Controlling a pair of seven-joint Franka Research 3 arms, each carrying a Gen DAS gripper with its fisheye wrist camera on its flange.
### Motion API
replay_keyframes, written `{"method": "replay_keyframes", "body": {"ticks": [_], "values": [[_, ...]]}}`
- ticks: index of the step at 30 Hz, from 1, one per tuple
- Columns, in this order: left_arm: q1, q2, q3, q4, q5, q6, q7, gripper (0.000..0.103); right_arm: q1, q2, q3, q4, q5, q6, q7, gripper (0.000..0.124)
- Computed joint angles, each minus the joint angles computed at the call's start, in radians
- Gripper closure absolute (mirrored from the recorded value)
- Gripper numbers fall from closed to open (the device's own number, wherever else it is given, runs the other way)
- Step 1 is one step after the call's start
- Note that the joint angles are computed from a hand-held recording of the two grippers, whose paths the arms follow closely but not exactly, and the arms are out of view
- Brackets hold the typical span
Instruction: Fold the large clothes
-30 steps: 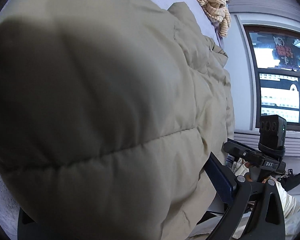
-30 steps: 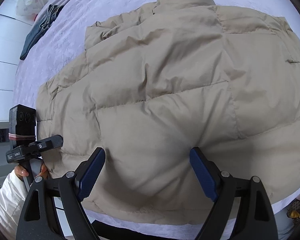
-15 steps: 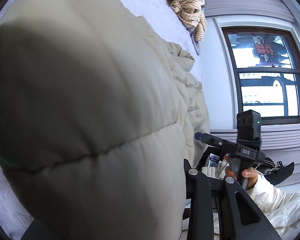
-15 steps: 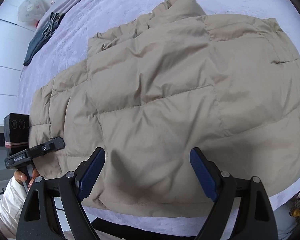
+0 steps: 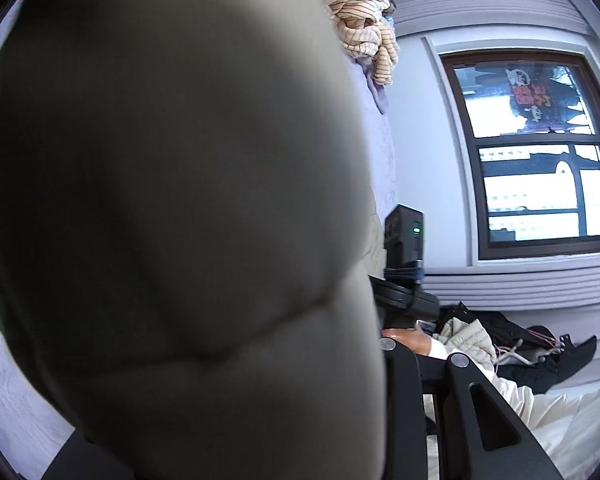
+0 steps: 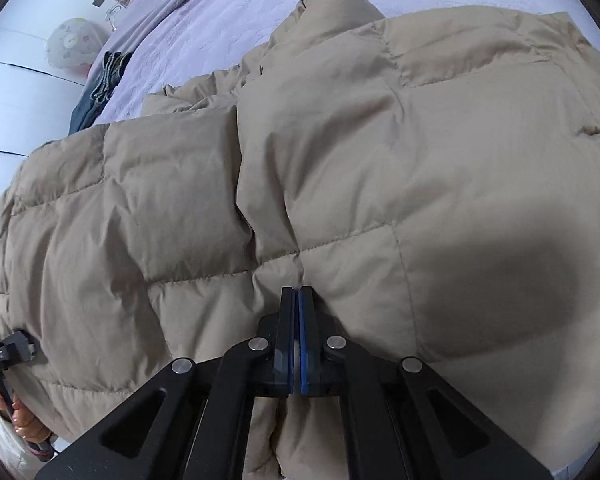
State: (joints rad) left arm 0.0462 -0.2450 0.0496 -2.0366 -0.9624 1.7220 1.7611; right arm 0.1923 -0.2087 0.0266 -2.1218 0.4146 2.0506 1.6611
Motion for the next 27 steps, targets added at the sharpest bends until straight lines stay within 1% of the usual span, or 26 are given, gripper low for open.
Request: {"method": "replay_keyframes", "body": {"ticks": [4,6,10,12,15,16,17,20,21,22,23,26,27], "values": [[-0.043,0.011,-0.06,0.067,0.028,0.051,-0.13,0.067,-0.009,0.029,-0.034,-0.001,0.092,-0.018,-0.084,0.122],[-0.07,0.037,-0.09,0.121,0.069,0.069,-0.201,0.067,-0.018,0.04,-0.043,-0.001,0.123,-0.027,-0.118,0.124],[-0.127,0.137,-0.156,0.28,0.202,0.08,-0.345,0.067,-0.038,0.06,-0.06,-0.006,0.202,-0.047,-0.175,0.124],[-0.149,0.194,-0.179,0.353,0.232,0.078,-0.388,0.067,-0.054,0.078,-0.073,0.012,0.243,-0.077,-0.2,0.124],[-0.172,0.281,-0.214,0.463,0.264,0.07,-0.432,0.066,-0.089,0.053,-0.095,0.011,0.285,-0.109,-0.227,0.124],[-0.177,0.307,-0.225,0.496,0.278,0.063,-0.445,0.061,-0.104,0.034,-0.107,0.005,0.295,-0.119,-0.237,0.124],[-0.183,0.338,-0.238,0.532,0.284,0.051,-0.458,0.053,-0.119,0.016,-0.118,0.0,0.299,-0.128,-0.246,0.124],[-0.201,0.424,-0.277,0.629,0.318,0.025,-0.478,0.049,-0.163,-0.04,-0.144,-0.019,0.281,-0.145,-0.256,0.124],[-0.205,0.453,-0.291,0.655,0.314,0.021,-0.467,0.044,-0.178,-0.059,-0.154,-0.028,0.278,-0.149,-0.256,0.124],[-0.205,0.471,-0.304,0.663,0.292,0.03,-0.454,0.033,-0.193,-0.079,-0.164,-0.038,0.276,-0.151,-0.255,0.124],[-0.204,0.482,-0.317,0.658,0.262,0.049,-0.441,0.028,-0.208,-0.097,-0.173,-0.049,0.272,-0.151,-0.253,0.124],[-0.223,0.554,-0.355,0.701,0.234,0.103,-0.392,0.027,-0.248,-0.144,-0.194,-0.075,0.254,-0.155,-0.243,0.124],[-0.232,0.57,-0.364,0.706,0.242,0.123,-0.376,0.023,-0.26,-0.157,-0.199,-0.083,0.245,-0.155,-0.237,0.124]]}}
